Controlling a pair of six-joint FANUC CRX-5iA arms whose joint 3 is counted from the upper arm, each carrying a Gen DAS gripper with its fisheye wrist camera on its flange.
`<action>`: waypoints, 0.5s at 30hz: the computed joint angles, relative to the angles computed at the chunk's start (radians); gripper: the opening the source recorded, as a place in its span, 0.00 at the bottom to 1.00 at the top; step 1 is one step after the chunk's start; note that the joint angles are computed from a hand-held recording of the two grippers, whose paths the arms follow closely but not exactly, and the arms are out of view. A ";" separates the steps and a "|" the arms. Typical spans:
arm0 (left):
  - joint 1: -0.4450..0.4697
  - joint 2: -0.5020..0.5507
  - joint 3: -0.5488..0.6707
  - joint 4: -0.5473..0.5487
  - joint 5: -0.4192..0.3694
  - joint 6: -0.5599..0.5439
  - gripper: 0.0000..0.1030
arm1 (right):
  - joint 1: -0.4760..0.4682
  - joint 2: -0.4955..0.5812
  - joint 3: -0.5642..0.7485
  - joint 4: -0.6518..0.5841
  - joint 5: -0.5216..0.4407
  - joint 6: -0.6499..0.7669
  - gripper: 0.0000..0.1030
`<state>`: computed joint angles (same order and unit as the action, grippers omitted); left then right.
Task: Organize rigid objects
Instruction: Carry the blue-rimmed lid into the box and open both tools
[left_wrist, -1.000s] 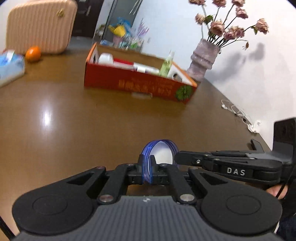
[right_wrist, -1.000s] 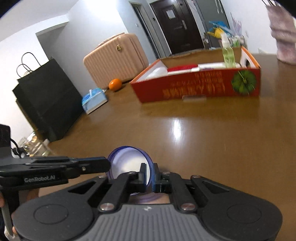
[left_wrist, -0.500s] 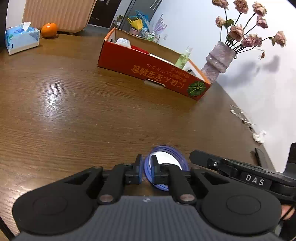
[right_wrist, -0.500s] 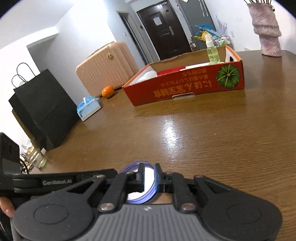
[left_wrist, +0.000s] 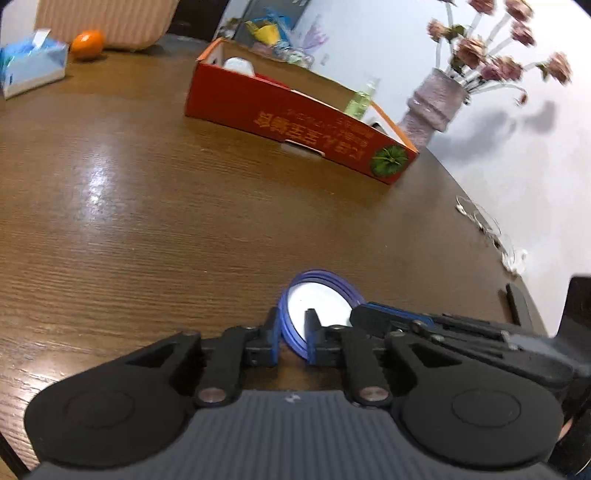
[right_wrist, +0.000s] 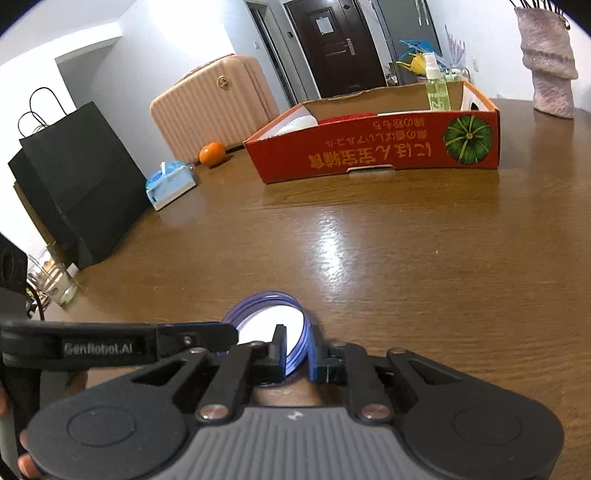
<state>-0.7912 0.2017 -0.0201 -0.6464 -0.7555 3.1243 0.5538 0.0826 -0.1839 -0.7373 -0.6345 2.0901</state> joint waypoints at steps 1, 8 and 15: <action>0.010 -0.005 -0.008 0.010 0.015 0.008 0.09 | 0.008 -0.004 -0.006 0.013 0.018 0.001 0.09; 0.041 0.012 0.062 -0.035 -0.014 -0.009 0.06 | -0.001 0.030 0.072 -0.002 0.080 0.041 0.07; 0.165 0.079 0.249 -0.081 -0.043 -0.161 0.05 | -0.040 0.227 0.385 -0.044 0.062 0.079 0.07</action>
<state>-0.6266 0.2807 0.2294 -0.7275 -0.7985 2.9635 0.5143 0.3101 0.2014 -0.7813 -0.5729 2.1695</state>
